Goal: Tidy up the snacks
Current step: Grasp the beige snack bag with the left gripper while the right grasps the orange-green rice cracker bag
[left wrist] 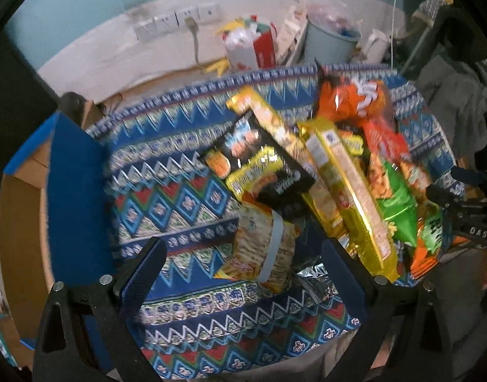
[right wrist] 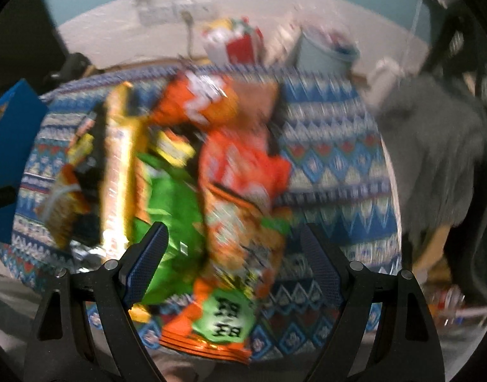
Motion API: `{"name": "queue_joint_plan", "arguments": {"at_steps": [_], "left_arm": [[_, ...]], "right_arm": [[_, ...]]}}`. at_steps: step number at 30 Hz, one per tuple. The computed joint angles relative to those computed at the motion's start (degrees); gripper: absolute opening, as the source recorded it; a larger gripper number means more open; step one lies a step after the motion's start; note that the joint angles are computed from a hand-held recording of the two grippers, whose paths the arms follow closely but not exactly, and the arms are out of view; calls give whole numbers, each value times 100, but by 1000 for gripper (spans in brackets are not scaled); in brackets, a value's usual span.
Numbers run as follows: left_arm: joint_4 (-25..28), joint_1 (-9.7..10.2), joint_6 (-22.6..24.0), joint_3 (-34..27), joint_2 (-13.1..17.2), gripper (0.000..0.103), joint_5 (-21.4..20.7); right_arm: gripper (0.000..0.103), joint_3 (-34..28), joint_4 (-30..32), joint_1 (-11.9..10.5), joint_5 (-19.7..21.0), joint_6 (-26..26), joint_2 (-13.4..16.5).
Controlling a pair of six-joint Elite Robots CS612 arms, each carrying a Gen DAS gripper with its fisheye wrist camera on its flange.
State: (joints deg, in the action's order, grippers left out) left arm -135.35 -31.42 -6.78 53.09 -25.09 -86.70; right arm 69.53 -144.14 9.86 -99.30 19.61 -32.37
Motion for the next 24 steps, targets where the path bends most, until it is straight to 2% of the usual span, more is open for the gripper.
{"name": "queue_joint_plan", "arguments": {"at_steps": [6,11,16,20,21,22,23,24], "left_arm": [[394,-44,228,-252,216,99,101],[624,-15,179,-390,348,99,-70],[781,-36,268,-522,483,99,67],[847,-26,293,-653,597,99,-25],[851,-24,316,-681,619,94,-49],[876,-24,346,-718,644,82,-48],[957,-20,376,-789,681,77,-68],[1043,-22,394,-910,760,65,-99]], "right_arm": [[84,117,490,-134,401,570,-1],[84,61,725,-113,465,527,53],[84,-101,1030,-94,432,467,166],[82,-249,1225,-87,391,458,293],[75,-301,1264,-94,371,414,355],[70,-316,1280,-94,382,392,373],[60,-378,1299,-108,423,340,437],[57,-410,1274,-127,499,288,482]]}}
